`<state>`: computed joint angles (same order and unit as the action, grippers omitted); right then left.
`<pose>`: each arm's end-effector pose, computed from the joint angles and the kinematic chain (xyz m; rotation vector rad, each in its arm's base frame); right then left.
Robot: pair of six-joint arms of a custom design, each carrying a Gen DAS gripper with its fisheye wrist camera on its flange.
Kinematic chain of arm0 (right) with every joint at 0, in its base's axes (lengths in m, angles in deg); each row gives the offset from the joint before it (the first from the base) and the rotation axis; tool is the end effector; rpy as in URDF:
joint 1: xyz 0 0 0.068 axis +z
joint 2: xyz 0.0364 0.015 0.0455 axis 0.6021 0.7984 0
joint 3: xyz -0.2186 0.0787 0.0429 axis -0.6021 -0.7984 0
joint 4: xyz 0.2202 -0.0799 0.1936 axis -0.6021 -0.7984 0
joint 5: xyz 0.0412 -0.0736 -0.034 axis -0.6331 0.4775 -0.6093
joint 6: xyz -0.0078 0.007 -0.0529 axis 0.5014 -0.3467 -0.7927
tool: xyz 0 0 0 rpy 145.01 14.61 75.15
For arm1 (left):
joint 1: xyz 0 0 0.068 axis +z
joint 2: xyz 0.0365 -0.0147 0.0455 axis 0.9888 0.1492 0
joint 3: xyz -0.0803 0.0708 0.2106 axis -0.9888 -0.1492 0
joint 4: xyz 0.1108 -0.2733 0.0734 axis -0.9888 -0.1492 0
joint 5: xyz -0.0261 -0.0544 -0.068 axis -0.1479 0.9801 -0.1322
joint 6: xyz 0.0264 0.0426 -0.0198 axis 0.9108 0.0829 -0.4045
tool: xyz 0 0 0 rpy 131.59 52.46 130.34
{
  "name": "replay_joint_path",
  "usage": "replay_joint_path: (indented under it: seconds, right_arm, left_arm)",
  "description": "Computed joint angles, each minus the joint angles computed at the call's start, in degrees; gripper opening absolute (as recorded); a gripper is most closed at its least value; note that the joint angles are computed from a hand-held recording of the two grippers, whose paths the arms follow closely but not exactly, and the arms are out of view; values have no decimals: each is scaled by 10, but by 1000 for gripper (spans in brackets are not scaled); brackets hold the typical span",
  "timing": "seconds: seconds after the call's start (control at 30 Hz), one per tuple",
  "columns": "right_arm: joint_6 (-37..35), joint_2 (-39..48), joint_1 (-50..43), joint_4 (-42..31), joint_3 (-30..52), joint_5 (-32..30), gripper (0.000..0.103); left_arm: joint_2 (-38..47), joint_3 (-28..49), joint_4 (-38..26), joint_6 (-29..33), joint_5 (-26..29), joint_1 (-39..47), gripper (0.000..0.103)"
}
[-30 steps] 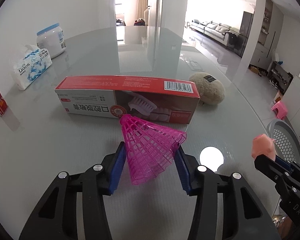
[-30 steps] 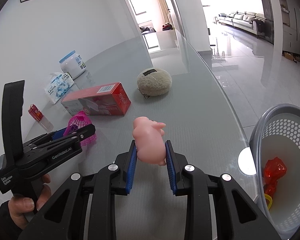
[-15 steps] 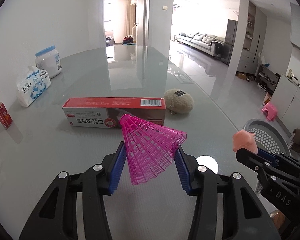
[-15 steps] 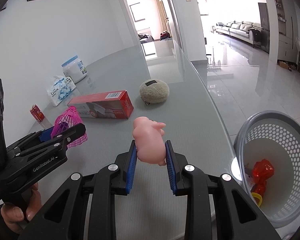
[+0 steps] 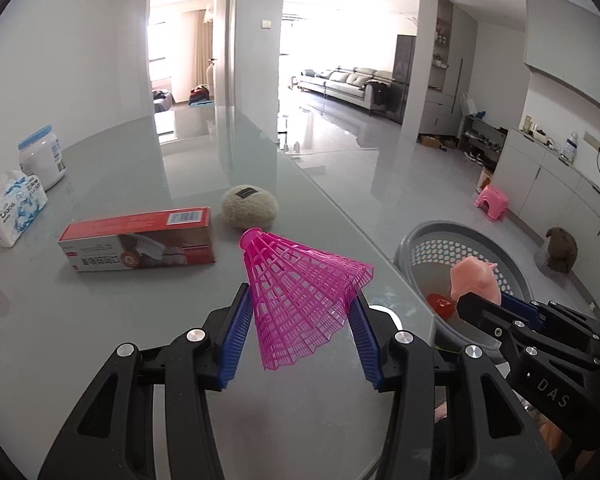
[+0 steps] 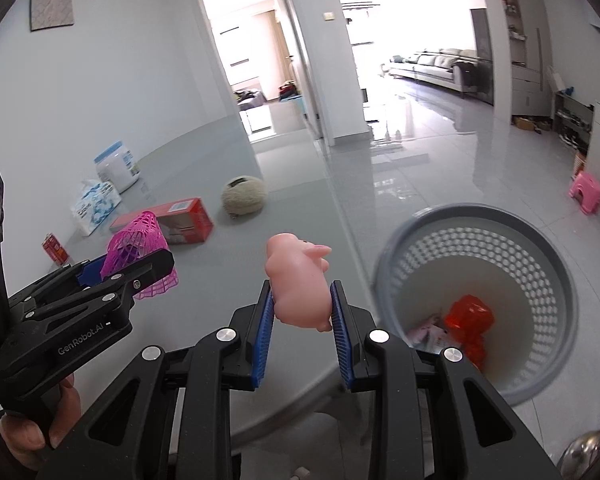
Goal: Collect trash
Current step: 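Carry the piggy and mesh cone over the grey basket and open both grippers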
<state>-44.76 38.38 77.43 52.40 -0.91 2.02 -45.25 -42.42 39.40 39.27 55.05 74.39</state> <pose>0.1932 0.1639 0.2235 -0.4258 2.2753 0.5318 0.1782 -0.0154 0.2207 -0.2078 2.2476 0.0335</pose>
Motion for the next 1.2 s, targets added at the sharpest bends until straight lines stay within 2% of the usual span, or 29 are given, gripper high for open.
replay_joint_path:
  seconds: [0.2, 0.43, 0.63, 0.83, 1.0, 1.2]
  right_arm:
    - [-7, -90, -88, -44, -53, -18, 27]
    - [-43, -137, -223, -62, -97, -76, 27]
    - [-69, -90, -304, -31, -102, -120, 27]
    - [-85, -13, -347, 12, -90, -151, 27]
    - [-101, 64, -369, 46, -64, -170, 27]
    - [-100, 117, -377, 74, -48, -181, 27]
  left_arm:
    - [91, 26, 52, -28, -30, -108, 47]
    - [244, 72, 136, -35, -18, -166, 47]
    - [387, 129, 195, -30, -9, -188, 47]
    - [497, 187, 225, -28, 4, -193, 47]
    - [558, 222, 237, -26, 17, -189, 48]
    - [603, 248, 245, -26, 17, -188, 51]
